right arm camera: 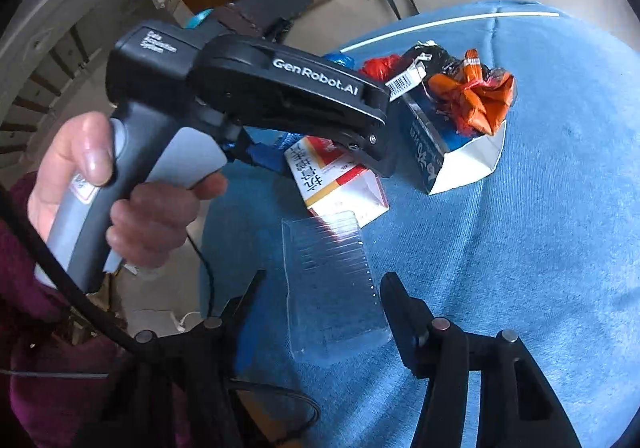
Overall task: Collect trash
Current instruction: 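Grasp the clear plastic tray with the right tool while the left grasps the red-white medicine box, then carry both items to the red wastebasket and open both tools to drop them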
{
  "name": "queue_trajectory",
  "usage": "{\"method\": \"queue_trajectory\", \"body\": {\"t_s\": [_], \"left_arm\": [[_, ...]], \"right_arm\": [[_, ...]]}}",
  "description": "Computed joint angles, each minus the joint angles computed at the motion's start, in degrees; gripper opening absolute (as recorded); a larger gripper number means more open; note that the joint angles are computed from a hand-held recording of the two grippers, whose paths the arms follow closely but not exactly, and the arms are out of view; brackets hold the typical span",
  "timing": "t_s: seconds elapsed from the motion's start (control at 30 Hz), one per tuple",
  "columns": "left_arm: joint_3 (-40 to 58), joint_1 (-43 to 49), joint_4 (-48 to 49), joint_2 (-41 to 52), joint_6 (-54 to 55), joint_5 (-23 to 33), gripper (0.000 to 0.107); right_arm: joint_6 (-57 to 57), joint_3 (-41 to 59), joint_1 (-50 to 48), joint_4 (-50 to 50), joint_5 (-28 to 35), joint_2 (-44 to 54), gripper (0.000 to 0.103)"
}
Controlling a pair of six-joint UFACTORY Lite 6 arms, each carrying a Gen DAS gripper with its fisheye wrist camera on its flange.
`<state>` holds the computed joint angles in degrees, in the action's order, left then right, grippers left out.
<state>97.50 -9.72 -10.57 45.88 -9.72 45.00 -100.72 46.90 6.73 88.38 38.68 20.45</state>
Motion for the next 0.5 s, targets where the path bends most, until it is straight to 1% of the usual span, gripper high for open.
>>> {"method": "queue_trajectory", "body": {"t_s": [0.03,0.1,0.2,0.27,0.3,0.33,0.43,0.5], "left_arm": [[-0.3,0.1,0.3,-0.2,0.6,-0.3,0.096],[-0.8,0.6,-0.5,-0.8,2.8,-0.5,0.095],[-0.2,0.9,-0.2,-1.1,5.1,0.0,0.094],[-0.3,0.4,0.3,-1.8,5.4,0.0,0.094],[-2.2,0.2,0.8,-3.4,5.7,-0.7,0.094],[-3.3,-0.6,1.3,-5.0,5.2,-0.9,0.094],[-14.6,-3.3,4.9,-14.9,5.1,-5.4,0.094],[-19.8,-6.1,7.5,-21.3,4.7,-7.4,0.094]], "right_arm": [[-1.3,-0.7,0.9,2.4,-1.0,-0.3,0.06],[-4.1,-1.9,3.2,7.0,-2.5,-0.5,0.046],[-9.8,-6.9,5.6,15.5,-3.7,-3.5,0.046],[-11.1,-10.4,5.7,17.8,-3.3,-6.5,0.045],[-11.0,-12.4,4.8,17.9,-2.7,-8.4,0.045],[-9.7,-13.8,3.6,16.7,-2.8,-10.7,0.045],[-5.7,-20.3,-3.4,10.4,-1.3,-20.0,0.045],[0.9,-26.4,-13.5,0.2,1.7,-30.8,0.045]]}}
